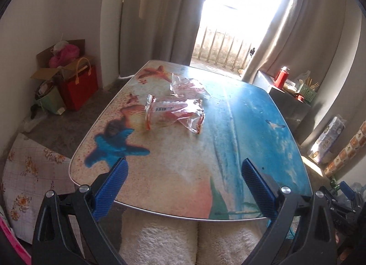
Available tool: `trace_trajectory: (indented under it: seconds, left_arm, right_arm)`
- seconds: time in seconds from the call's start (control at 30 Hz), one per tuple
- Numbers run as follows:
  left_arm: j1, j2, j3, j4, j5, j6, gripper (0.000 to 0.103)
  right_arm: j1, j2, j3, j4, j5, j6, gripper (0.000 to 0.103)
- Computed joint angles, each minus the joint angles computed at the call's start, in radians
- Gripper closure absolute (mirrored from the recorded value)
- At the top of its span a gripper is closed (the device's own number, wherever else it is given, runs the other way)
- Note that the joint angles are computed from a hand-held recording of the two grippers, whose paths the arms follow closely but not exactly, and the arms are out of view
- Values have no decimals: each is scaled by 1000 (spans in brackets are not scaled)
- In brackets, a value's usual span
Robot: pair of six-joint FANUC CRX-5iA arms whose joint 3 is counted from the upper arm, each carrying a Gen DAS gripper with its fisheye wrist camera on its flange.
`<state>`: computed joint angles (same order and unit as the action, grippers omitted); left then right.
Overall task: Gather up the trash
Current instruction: 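Move both open tools back toward the table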
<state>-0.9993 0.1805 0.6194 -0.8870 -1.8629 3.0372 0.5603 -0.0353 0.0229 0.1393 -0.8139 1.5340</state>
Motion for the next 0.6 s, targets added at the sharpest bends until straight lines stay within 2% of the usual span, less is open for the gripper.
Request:
trace_trajectory:
  seconds: [0.1, 0.2, 0.6]
  left_arm:
    - [0, 4, 6, -15, -41, -9, 6]
    - [13, -3, -1, -4, -46, -9, 6]
    - [55, -19, -14, -3, -68, -72, 6]
  right_arm:
    - [36, 2, -1, 24, -6, 3, 8]
    - [69, -9, -19, 59, 4, -20, 8]
    - [132, 37, 34, 69, -11, -28, 8]
